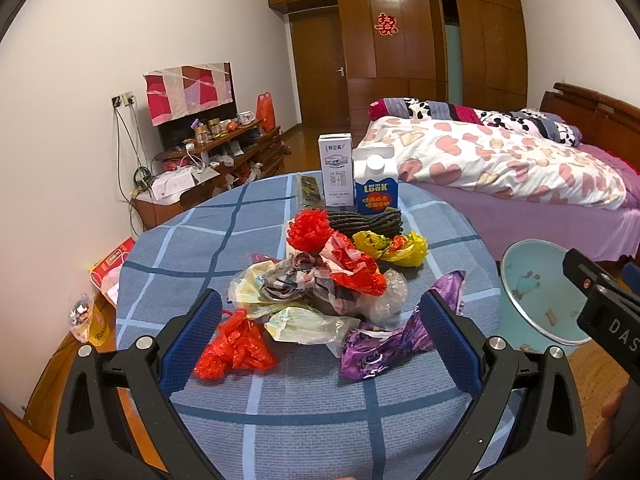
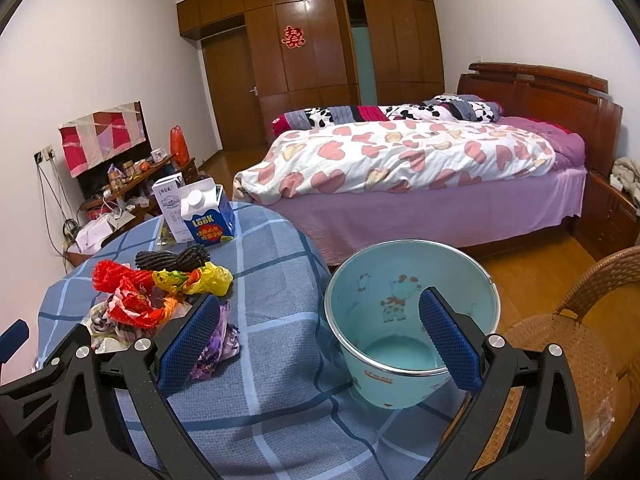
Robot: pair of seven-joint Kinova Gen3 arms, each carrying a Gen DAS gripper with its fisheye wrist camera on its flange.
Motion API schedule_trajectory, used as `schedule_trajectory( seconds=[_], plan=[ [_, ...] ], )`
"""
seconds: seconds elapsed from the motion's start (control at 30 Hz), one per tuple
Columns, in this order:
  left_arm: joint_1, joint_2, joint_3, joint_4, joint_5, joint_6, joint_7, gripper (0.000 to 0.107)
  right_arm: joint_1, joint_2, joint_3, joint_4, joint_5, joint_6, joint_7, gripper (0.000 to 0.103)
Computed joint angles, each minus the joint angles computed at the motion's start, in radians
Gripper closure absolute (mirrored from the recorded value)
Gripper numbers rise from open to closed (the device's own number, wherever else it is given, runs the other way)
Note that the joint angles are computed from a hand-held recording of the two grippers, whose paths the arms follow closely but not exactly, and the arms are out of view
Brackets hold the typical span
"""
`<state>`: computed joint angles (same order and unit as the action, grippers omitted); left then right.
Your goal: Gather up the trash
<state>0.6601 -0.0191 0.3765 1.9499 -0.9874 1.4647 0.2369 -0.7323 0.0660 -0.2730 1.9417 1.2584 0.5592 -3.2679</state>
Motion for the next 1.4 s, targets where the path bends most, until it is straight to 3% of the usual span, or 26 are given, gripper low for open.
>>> schedule_trajectory(
  seconds=[0.67, 1.0, 1.4],
  plan=[
    [-0.009, -0.003, 0.002, -0.003, 0.0, 0.004, -0.013, 0.011, 0.007, -0.003, 0.003, 0.008, -0.006, -0.013, -0.003, 0.005],
    [0.04, 0.05, -0.001, -0.052, -0.025, 0.07, -0.03, 0.011, 0.014, -0.009, 0.003, 0.017, -0.022, -0.011, -0.003, 0.005],
    [0.073, 0.063, -0.021, -0.069, -0.034, 0.077, -0.041, 0.011, 0.028, -0.012, 0.006, 0.009, -0.063, -0.017, 0.036, 0.005]
  ],
)
